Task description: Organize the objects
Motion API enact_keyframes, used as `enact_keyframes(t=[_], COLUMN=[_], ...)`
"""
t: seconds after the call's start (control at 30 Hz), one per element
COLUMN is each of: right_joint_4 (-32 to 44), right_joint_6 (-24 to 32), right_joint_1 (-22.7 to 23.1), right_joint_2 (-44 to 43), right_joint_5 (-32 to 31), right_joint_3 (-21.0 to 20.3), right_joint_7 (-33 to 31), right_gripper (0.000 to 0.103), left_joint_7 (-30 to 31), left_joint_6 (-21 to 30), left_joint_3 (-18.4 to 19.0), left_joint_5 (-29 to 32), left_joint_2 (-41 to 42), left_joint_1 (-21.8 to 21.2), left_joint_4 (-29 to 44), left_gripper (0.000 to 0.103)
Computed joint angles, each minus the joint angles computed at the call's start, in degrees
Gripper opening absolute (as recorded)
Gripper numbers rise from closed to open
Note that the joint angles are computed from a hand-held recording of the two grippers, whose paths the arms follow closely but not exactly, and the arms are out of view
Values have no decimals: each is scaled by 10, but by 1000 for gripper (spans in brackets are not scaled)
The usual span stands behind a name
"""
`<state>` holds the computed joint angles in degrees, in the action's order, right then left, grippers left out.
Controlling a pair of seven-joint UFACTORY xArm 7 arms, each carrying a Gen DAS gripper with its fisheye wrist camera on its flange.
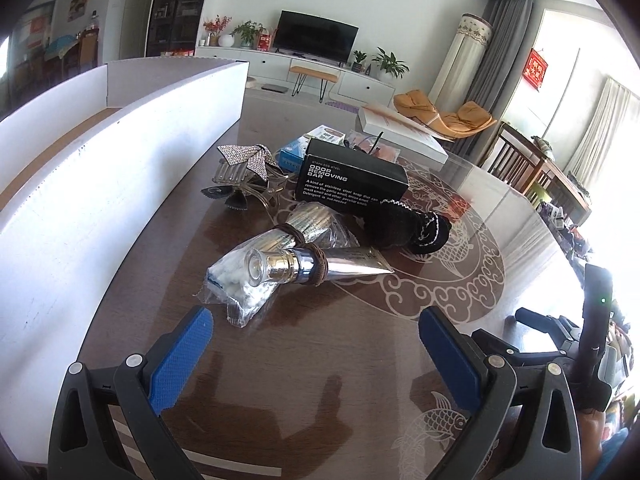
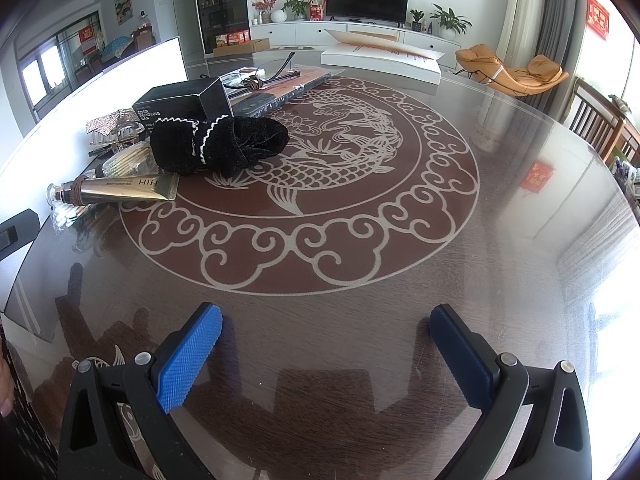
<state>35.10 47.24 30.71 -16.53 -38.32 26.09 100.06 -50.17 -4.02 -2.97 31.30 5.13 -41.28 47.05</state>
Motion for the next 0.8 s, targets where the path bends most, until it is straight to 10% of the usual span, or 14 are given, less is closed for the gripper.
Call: enact_keyframes(t=[0.8], right_joint_4=[0], right_joint_6=[0], right_joint_1=[0], right_joint_2=[0], right_joint_5=[-1], right_joint_3=[-1], right_joint_7=[0], right_gripper=[103], left_joint_7=[-175], left_joint_6=[15], left_joint_3=[1], left_joint_5=[209], left_joint_2=[-5], left_joint_1=[14], left_joint_4=[21], left_gripper=[103])
